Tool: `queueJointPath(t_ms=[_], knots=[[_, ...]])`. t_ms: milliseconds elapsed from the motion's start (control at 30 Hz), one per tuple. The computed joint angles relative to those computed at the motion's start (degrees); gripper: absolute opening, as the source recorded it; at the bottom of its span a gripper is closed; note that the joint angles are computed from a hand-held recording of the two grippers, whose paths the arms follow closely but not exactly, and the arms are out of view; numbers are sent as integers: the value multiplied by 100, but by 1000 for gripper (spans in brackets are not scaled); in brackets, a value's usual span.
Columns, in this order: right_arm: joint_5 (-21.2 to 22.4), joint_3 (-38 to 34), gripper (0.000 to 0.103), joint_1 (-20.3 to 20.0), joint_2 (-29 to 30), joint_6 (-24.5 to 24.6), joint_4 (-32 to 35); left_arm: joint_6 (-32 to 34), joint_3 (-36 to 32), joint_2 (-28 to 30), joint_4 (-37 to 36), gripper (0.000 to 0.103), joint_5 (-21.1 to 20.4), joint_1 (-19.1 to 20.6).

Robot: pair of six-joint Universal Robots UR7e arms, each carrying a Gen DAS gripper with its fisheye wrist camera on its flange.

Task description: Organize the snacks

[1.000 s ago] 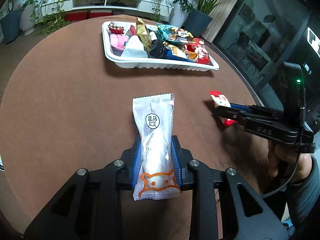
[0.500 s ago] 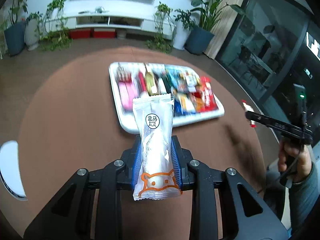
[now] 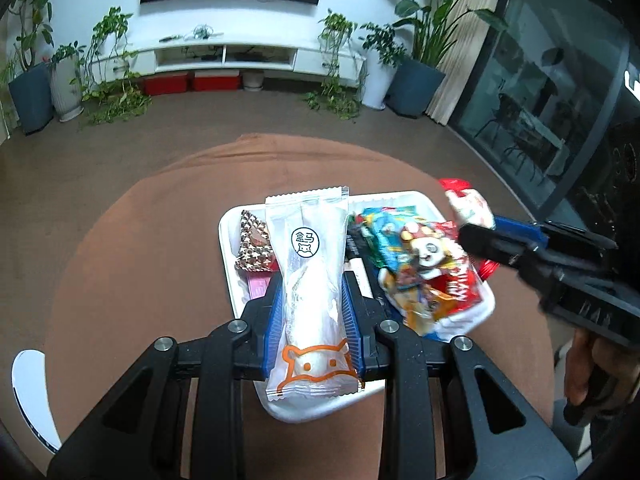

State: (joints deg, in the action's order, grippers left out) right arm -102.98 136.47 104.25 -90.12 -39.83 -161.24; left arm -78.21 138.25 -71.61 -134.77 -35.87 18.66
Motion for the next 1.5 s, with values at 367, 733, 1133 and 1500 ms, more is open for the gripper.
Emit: queueJointPath(t_ms=[367,733,1133,1500], knots=[[-549,-100,32,-52,1201,-107,-755,1484,-200,867,-1596,26,-82,1007],[-770,-146,34,-51,1604,-233,-1087,1853,-331,1245,-2165,29,11,1334],[-837,-112,39,-25,1616,-267,-1207,1458,-200,1154,-1954,53,128,1177],[-190,285,73,-82,465,-190,-1054,-833,-140,562,707,103,677,-63]])
